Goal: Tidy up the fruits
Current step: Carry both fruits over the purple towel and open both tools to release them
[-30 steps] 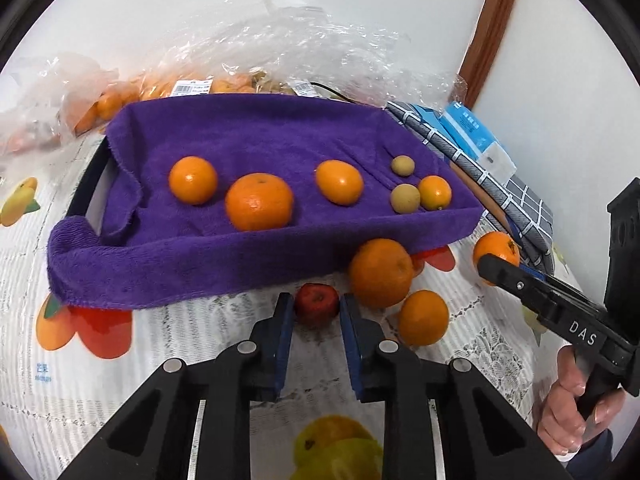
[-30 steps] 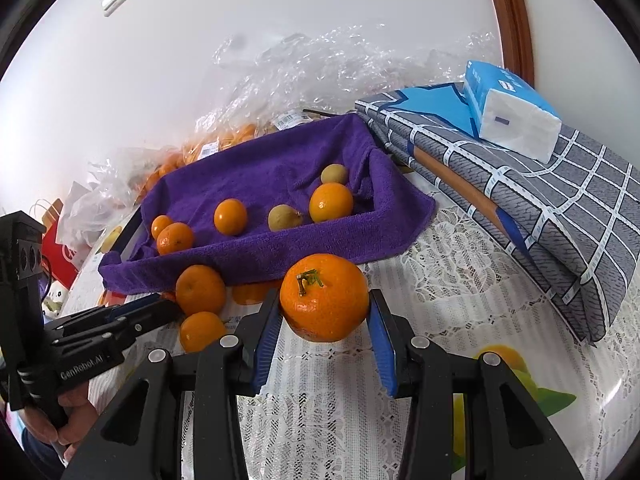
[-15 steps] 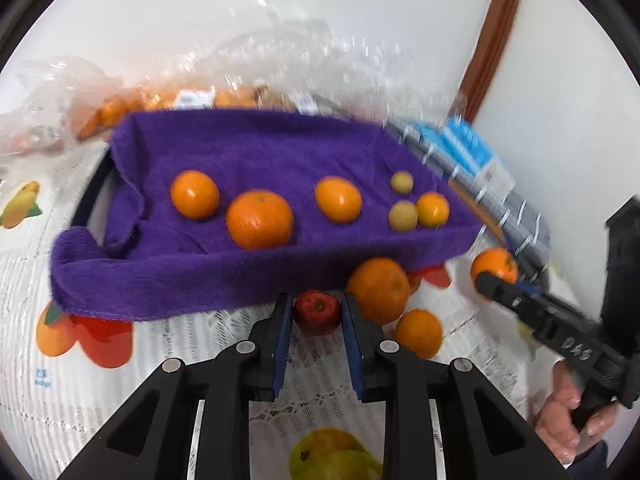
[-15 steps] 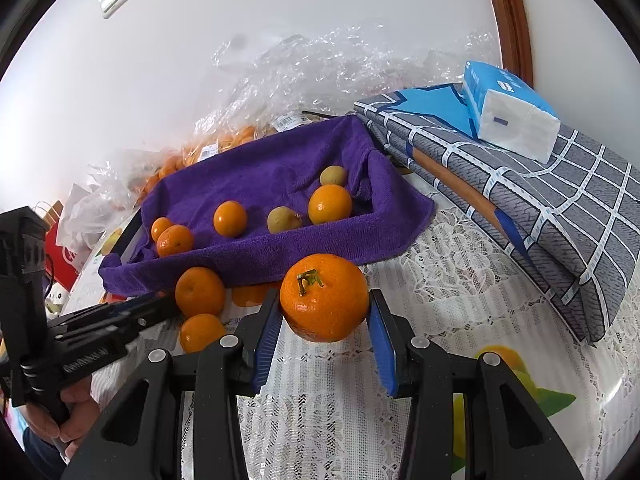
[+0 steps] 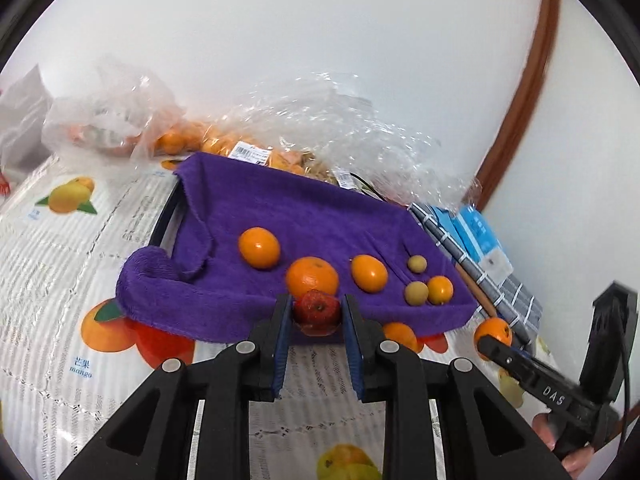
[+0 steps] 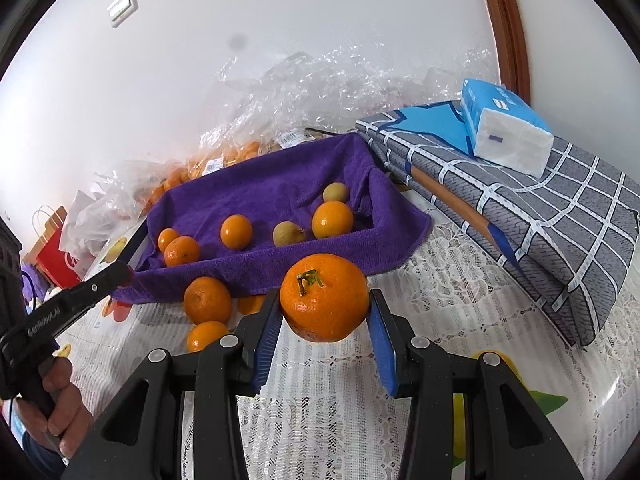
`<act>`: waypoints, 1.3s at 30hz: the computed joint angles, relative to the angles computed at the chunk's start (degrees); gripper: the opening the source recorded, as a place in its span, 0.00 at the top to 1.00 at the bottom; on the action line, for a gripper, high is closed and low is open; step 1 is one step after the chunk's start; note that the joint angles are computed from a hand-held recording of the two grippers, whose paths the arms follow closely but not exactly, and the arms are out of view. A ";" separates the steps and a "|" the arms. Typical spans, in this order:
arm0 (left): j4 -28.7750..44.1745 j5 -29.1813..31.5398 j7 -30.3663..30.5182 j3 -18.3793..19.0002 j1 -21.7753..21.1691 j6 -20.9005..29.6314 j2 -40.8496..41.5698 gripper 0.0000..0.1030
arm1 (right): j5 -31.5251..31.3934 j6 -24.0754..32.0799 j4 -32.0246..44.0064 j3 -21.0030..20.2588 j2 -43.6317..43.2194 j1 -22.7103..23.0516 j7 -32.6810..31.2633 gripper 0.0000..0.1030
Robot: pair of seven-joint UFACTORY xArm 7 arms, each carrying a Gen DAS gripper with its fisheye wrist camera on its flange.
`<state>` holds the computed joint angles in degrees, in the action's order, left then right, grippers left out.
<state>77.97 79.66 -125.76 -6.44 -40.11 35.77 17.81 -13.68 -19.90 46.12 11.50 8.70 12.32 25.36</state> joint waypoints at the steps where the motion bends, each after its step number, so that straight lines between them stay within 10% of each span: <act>1: -0.78 0.76 -1.84 0.29 0.31 -1.08 -0.55 0.77 | 0.57 -0.27 -0.16 -0.25 -0.07 0.38 -0.33 0.59; 26: -10.30 11.00 -23.01 -3.35 6.93 0.06 -8.36 0.77 | 22.87 -3.00 0.35 -5.18 -0.25 9.80 -17.74 0.59; 39: -8.86 9.64 -20.33 -3.36 8.98 -1.09 -7.07 0.77 | 15.23 5.20 18.24 -1.53 8.51 6.66 -16.81 0.59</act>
